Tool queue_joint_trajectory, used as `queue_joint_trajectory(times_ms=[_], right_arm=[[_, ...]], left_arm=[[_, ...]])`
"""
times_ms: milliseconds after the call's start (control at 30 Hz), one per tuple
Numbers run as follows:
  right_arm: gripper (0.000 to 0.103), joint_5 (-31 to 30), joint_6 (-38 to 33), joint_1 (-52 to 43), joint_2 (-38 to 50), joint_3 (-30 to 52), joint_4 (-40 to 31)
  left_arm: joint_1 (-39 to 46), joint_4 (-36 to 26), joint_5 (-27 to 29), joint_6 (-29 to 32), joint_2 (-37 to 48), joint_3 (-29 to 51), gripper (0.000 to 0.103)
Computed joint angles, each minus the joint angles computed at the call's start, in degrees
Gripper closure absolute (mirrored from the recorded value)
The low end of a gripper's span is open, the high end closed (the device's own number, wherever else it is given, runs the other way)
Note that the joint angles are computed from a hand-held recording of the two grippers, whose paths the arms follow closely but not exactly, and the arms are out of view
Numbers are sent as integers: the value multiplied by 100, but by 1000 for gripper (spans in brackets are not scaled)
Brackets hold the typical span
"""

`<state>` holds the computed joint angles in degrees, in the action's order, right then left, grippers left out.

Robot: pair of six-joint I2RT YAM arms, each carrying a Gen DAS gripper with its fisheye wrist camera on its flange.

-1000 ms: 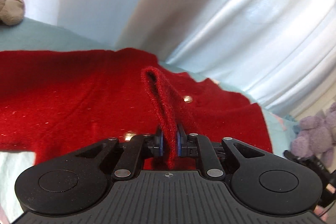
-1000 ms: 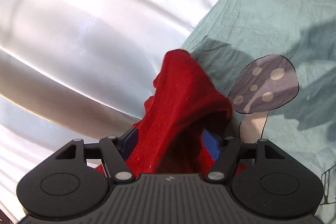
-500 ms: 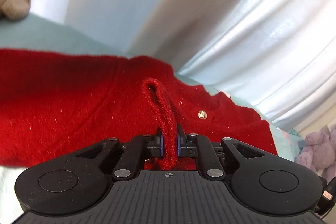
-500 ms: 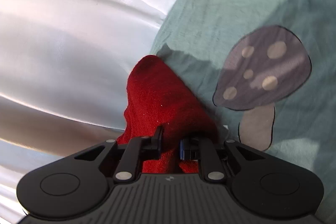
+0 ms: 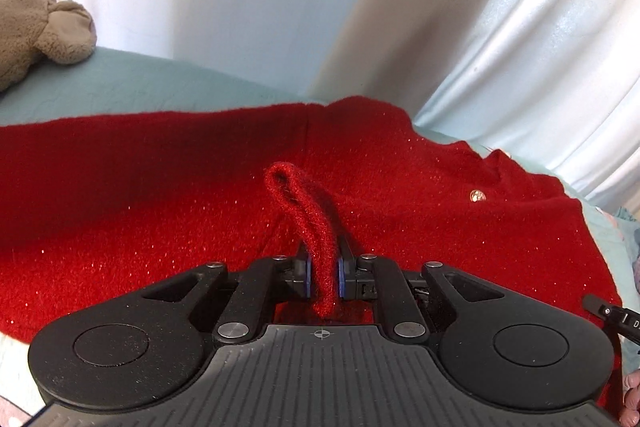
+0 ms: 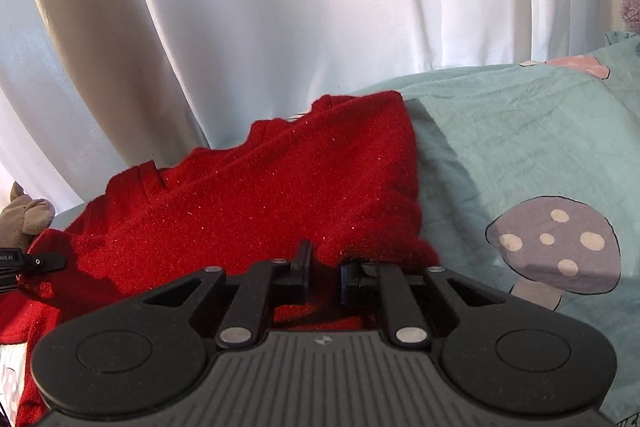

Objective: Fold small clothes
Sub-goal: 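Fold the held sleeve across the coat front with the right tool while the left tool pins the collar loop, then open the right tool to release the sleeve on the coat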

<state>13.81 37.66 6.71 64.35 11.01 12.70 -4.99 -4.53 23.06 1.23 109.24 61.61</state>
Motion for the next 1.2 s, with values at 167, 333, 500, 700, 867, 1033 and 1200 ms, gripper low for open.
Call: queue_joint_trajectory(times_ms=[167, 333, 500, 700, 867, 1033, 1200], right_arm=[[72, -623, 451, -643, -562, -275, -43], [89, -792, 591, -921, -423, -364, 99], [95, 728, -148, 72, 4, 41, -371], [93, 1054, -333, 403, 150, 329, -834], [65, 1563, 129, 1324, -832, 562, -2485], [46, 2248, 929, 2869, -1053, 714, -3313], [42, 2193, 1111, 3385, -850, 753, -2992]], left_arm=[[57, 30, 151, -160, 67, -18, 90], [73, -25, 171, -167, 17, -33, 90], [111, 135, 234, -234, 123, -83, 86], [388, 31, 396, -402, 59, -111, 69], [1157, 502, 108, -1021, -799, -934, 1], [2800, 1151, 771, -1846, -746, -1036, 1], [3926, 1539, 517, -2848, 114, -372, 2]])
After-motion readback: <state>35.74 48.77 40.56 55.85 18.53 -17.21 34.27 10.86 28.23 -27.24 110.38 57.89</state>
